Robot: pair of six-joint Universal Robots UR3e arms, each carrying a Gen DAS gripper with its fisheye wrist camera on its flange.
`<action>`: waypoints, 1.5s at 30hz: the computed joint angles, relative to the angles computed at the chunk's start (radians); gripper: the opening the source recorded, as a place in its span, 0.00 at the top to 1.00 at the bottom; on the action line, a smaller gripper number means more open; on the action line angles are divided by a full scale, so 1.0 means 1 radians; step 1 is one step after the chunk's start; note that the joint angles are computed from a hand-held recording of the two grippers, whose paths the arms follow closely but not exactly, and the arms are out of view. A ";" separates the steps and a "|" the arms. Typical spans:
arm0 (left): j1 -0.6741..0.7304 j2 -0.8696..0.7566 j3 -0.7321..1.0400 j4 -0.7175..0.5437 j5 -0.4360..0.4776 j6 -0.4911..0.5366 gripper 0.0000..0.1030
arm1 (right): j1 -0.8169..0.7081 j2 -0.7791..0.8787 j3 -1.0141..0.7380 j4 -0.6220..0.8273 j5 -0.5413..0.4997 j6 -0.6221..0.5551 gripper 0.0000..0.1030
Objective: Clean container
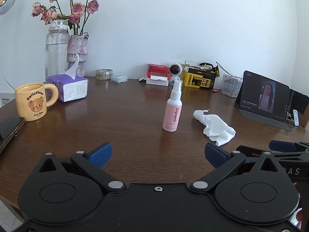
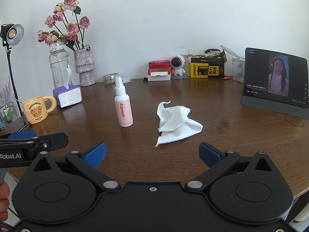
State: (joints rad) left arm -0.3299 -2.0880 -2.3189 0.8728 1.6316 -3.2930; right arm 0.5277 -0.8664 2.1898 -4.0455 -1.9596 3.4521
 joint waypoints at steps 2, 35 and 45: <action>-0.003 0.006 0.004 -0.010 0.003 -0.001 0.00 | -0.002 0.003 0.001 -0.004 0.002 0.002 0.00; 0.004 -0.026 -0.010 0.018 -0.009 0.003 0.00 | -0.004 -0.001 0.011 -0.006 0.004 0.002 0.00; 0.007 -0.015 -0.020 0.015 -0.029 0.003 0.00 | 0.000 0.003 0.008 -0.006 0.000 0.004 0.00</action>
